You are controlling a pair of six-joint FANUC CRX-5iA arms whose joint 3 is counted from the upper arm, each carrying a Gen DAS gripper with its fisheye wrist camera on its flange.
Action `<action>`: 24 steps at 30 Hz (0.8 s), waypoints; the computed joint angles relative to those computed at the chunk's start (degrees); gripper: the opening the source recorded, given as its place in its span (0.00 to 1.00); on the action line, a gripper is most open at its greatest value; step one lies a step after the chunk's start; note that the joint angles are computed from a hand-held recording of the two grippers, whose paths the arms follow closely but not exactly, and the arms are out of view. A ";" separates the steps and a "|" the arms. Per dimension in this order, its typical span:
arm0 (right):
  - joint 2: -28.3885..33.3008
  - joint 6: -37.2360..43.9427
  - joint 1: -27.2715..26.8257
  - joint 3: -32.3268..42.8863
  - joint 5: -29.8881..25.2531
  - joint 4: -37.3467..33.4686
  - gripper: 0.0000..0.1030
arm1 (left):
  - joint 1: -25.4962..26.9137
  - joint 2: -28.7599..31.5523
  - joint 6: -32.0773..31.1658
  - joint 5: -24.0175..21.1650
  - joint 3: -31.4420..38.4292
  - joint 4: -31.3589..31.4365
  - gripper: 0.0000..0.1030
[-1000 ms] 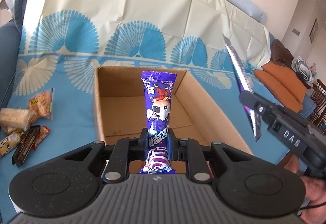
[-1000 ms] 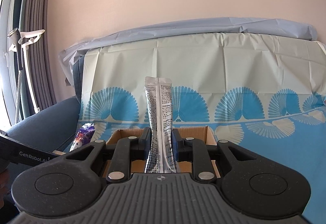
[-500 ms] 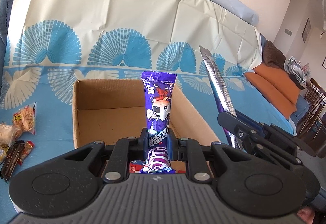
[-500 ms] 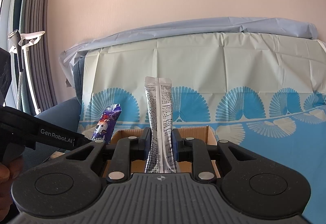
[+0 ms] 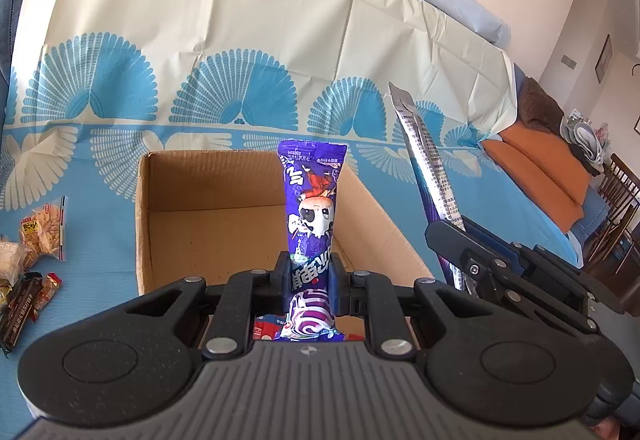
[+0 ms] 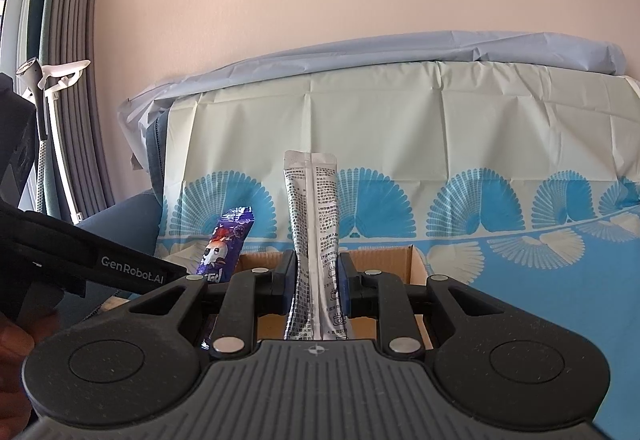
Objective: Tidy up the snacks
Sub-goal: 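Lower purple wrapper with left gripper while right gripper lowers silver pack into box, then open both grippers to drop the purple wrapper and silver pack in the box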
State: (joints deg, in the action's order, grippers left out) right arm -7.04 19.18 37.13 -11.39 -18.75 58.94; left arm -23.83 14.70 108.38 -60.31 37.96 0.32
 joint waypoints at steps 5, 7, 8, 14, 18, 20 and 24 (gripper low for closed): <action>0.07 -0.01 -0.12 0.00 0.09 -0.06 0.22 | -0.09 0.50 -0.20 0.02 0.69 0.30 0.18; 0.22 -0.19 -0.07 0.18 -0.30 -0.03 0.24 | 0.02 0.59 -0.42 0.20 0.71 0.88 0.19; 0.31 -0.66 -0.03 0.22 -0.63 0.31 0.28 | 0.12 0.60 -0.56 0.41 0.60 1.42 0.19; 0.43 -5.97 -0.17 -0.23 -2.43 4.34 0.57 | 0.12 0.23 -0.77 0.05 0.17 1.73 0.41; 0.51 -6.06 0.22 -0.18 -3.26 4.91 0.58 | -0.03 -1.59 0.17 -0.04 -1.92 0.43 0.41; 0.53 -6.17 0.41 -0.19 -3.78 5.38 0.59 | -0.25 -3.37 -0.27 1.04 -4.24 -0.53 0.41; 0.61 -6.37 1.16 0.05 -5.28 5.79 0.59 | -0.71 -7.70 -1.74 3.98 -9.85 -1.73 0.40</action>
